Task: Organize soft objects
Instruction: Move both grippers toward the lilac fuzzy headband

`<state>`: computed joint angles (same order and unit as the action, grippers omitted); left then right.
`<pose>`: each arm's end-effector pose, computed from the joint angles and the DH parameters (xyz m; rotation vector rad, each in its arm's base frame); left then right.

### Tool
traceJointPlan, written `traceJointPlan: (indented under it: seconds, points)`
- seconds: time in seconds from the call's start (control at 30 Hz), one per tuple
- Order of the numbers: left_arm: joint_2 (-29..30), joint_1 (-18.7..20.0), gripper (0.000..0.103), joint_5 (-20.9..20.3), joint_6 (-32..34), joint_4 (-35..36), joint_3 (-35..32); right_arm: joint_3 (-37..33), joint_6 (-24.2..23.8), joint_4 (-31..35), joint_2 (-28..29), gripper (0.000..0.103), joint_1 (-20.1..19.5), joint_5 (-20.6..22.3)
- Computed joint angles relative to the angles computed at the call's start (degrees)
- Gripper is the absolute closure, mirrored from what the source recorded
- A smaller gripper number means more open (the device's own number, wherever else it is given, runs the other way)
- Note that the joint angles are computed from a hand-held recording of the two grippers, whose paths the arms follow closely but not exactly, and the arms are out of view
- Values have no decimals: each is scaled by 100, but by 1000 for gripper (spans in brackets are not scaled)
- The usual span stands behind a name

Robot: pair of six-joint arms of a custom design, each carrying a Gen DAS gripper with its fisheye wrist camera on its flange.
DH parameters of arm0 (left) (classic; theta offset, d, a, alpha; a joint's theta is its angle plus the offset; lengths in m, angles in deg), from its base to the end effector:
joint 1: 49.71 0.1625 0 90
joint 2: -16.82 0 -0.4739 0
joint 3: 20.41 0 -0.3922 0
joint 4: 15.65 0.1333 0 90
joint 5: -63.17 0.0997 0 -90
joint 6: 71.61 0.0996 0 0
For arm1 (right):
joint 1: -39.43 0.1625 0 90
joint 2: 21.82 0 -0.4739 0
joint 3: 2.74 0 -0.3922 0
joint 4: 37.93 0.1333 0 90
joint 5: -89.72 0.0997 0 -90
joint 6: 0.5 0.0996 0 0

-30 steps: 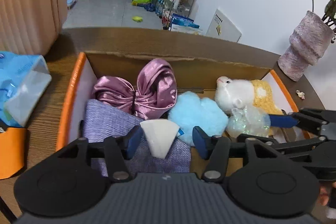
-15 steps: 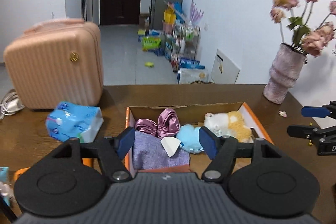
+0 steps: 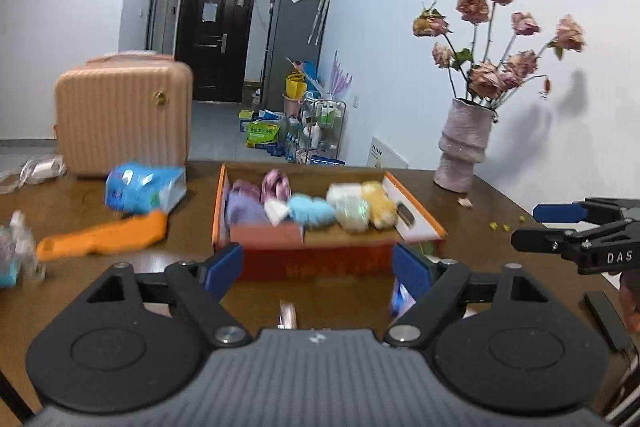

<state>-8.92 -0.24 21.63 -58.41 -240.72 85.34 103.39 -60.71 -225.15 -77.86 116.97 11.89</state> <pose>-0.2359 -0.5958 0.0260 0.5331 2.1929 -1.3464 0.0092 -0.6734 0.2616 1.1664 -2.3357 1.0811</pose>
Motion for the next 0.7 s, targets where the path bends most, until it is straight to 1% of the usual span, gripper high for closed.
traceJointPlan:
  seconds: [0.03, 0.07, 0.13, 0.17, 0.23, 0.33, 0.4, 0.5, 0.6, 0.7]
  points:
    - [58, -63, 19, 10, -65, -292, 253, 303, -60, -237, -87, 17, -146, 203]
    - [128, -118, 19, 54, -166, -527, 457, 617, -124, -446, -168, 16, -326, 442]
    - [256, -220, 18, 222, -470, -785, 809, 1040, -131, -635, -265, 15, -595, 707]
    - [281, -245, 18, 285, -667, -786, 942, 1193, -163, -632, -300, 15, -721, 817]
    - [282, -234, 18, 321, -1096, -540, 1129, 1459, -151, -781, -295, 15, -916, 913]
    - [279, -150, 18, 425, -1428, -68, 1145, 1580, -82, -936, -189, 16, -1068, 889]
    - [282, -84, 18, 402, -1468, 132, 1044, 1523, 51, -1078, -84, 17, -1073, 765]
    - [339, -1, 18, 153, -1309, 239, 804, 1421, 166, -1349, 58, 18, -1064, 718]
    - [448, 101, 18, -76, -1216, 517, 480, 1213, 250, -1280, 180, 19, -1044, 714]
    - [555, 247, 18, -321, -1182, 918, 60, 887, 390, -1110, 382, 26, -945, 423]
